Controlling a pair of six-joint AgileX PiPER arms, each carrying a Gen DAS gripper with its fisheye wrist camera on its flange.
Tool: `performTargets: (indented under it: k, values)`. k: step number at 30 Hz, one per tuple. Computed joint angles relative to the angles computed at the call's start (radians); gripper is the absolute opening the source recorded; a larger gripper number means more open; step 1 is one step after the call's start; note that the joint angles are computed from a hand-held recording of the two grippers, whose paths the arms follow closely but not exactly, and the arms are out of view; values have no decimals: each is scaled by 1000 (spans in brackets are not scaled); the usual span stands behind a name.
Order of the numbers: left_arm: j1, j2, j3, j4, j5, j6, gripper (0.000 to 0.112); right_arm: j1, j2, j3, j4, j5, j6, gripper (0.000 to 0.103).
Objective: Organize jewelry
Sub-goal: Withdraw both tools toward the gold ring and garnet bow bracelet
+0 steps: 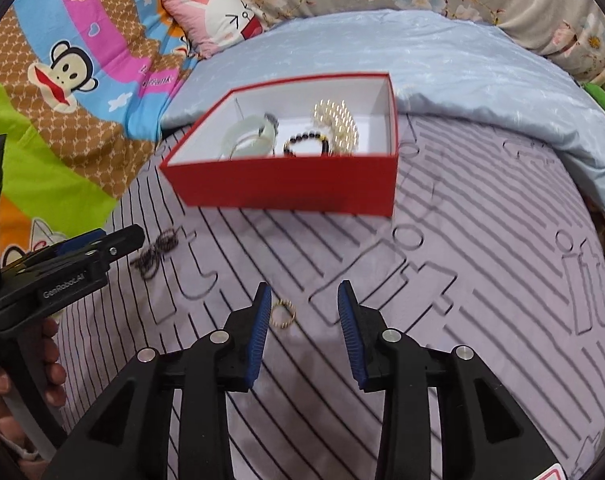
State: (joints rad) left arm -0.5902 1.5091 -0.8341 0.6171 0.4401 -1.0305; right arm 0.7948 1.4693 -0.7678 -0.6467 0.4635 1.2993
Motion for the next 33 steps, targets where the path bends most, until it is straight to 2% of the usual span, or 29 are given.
performTargets:
  k: [7,9,12,26,30,33]
  values:
    - [-24,-42,120,95,-17,-140,69,50,85,14,-61,-45,113,34]
    - [-26,-45,138,111,-17,-168,77,63,109,0,-83,-36,136,34]
    - [-22,-54,165,152,-30,-225,79,68,135,-16,-102,-33,155,34]
    - [19,-57,203,146,-60,-216,79,81,212,-75,-165,-4,204,35]
    - [26,-53,202,148,-67,-211,79,92,216,-75,-190,12,230,32]
    - [36,-46,197,148,-76,-202,79,97,220,-78,-194,28,233,22]
